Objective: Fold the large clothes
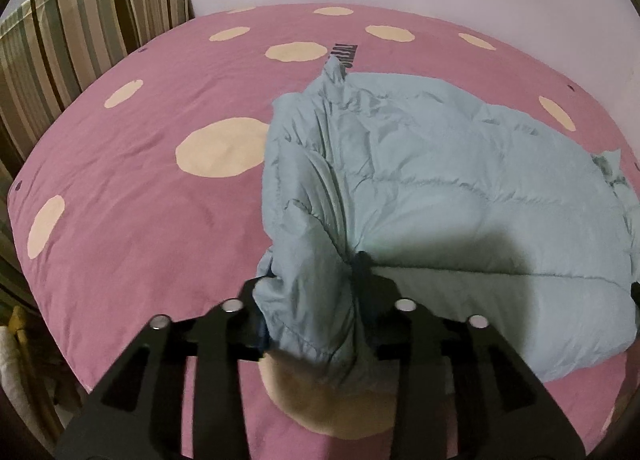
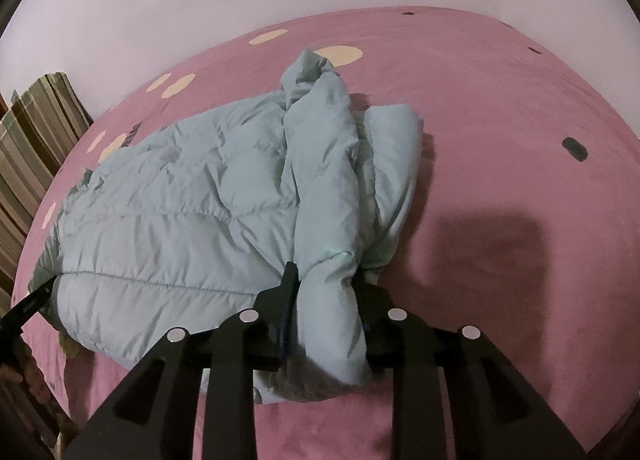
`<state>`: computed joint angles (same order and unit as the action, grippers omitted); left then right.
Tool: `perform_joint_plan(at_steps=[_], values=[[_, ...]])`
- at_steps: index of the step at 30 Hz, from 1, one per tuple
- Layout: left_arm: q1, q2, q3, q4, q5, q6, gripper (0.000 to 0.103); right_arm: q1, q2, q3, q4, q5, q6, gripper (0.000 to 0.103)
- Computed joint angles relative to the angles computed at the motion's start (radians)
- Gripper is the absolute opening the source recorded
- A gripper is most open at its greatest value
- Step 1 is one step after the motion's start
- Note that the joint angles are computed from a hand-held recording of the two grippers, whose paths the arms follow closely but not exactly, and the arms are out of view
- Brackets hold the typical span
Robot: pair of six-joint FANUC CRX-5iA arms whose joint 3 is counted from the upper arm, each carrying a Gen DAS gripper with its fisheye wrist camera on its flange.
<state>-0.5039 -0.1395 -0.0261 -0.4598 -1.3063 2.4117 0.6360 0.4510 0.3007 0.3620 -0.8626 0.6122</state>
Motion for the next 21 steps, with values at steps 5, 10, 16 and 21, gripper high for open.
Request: perform_joint_plan(at_steps=[5,10,16,21], values=[[0.021,-0.025,-0.018,-0.005,-0.018,-0.005,0.062,-0.036,0.075,0.113,-0.009,-0.033,0.038,0.036],[0.048,-0.060,-0.048,0.011,-0.012,-0.001,0.067,-0.074,0.129,0.201,-0.016,-0.048,0.057,0.041],[0.039,-0.083,-0.027,-0.008,-0.044,0.003,0.068,-0.091,0.184,0.281,0.051,-0.068,0.036,0.041],[0.038,-0.092,0.025,-0.021,-0.057,-0.037,0.077,-0.086,0.289,0.485,0.040,-0.122,0.112,0.041]])
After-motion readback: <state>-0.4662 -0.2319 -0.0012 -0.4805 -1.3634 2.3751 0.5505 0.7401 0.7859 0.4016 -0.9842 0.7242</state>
